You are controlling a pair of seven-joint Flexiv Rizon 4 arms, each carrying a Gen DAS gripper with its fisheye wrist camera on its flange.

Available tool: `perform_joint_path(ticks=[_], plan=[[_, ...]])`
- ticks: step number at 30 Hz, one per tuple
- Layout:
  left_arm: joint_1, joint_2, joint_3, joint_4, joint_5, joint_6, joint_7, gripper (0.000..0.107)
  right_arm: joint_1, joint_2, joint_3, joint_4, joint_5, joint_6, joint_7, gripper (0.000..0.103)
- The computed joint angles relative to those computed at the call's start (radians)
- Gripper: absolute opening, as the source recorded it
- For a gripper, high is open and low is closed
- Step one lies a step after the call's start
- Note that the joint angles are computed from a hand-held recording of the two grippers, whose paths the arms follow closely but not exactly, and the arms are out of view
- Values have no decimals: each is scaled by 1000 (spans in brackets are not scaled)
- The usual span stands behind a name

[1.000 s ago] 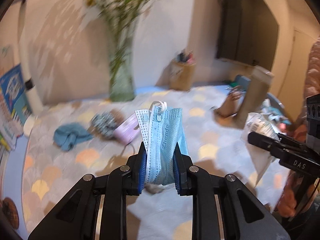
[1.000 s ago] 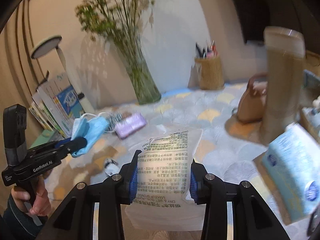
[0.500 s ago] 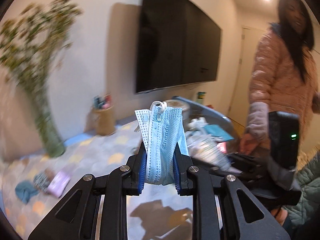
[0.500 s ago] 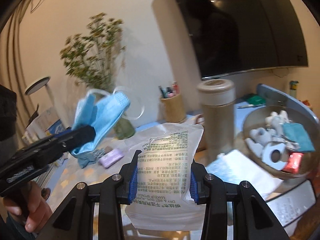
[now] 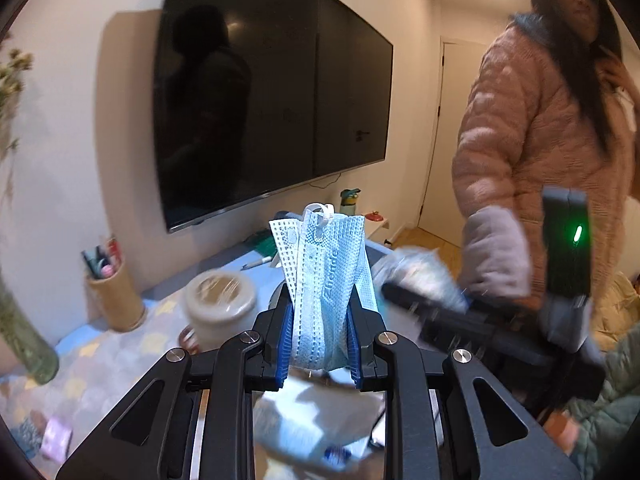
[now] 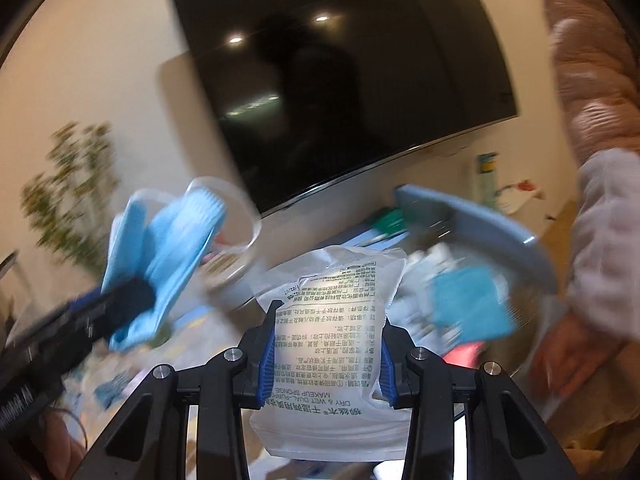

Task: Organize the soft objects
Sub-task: 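Carry both items into the glass bowl and open both grippers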

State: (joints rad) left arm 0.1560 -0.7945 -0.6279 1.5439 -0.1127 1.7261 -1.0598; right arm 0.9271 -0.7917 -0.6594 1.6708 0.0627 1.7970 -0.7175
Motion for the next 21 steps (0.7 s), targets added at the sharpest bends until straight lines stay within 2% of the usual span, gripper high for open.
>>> perform_joint_path(ticks=[3, 4, 6, 8, 9, 10, 11, 13, 14, 18, 21], plan=[[-117, -53, 107, -134, -73, -84, 16, 20, -72, 1, 22, -53, -36, -85, 24, 40], [-173, -80, 175, -198, -75, -117, -5, 20, -96, 0, 36, -67, -52, -106, 38, 40], [-245, -127, 260, -294, -113, -174, -10, 22, -179, -7, 109, -114, -93, -154, 51, 40], [-293, -177, 314, -378, -140, -216, -13, 30, -278, -22, 212, -174, -137, -181, 40, 43], [-336, -198, 383, -425, -150, -240, -40, 42, -345, -36, 285, -222, -157, -219, 19, 51], [-361, -215, 423, -455, -154, -253, -58, 48, -384, -45, 327, -246, -188, -242, 16, 62], [-370, -223, 433, -466, -153, -265, -59, 53, -435, -54, 388, -276, -215, -272, -16, 62], [-354, -212, 394, -435, -147, -267, -23, 74, -506, -54, 484, -299, -257, -325, -64, 62], [-330, -195, 346, -383, -139, -220, 14, 75, -513, -45, 493, -285, -271, -329, -62, 62], [-279, -135, 271, -236, -98, -83, 75, 79, -492, 1, 465, -174, -311, -209, -35, 62], [-200, -87, 176, -136, -59, -16, 94, 79, -418, 40, 379, -95, -315, -135, -11, 63]])
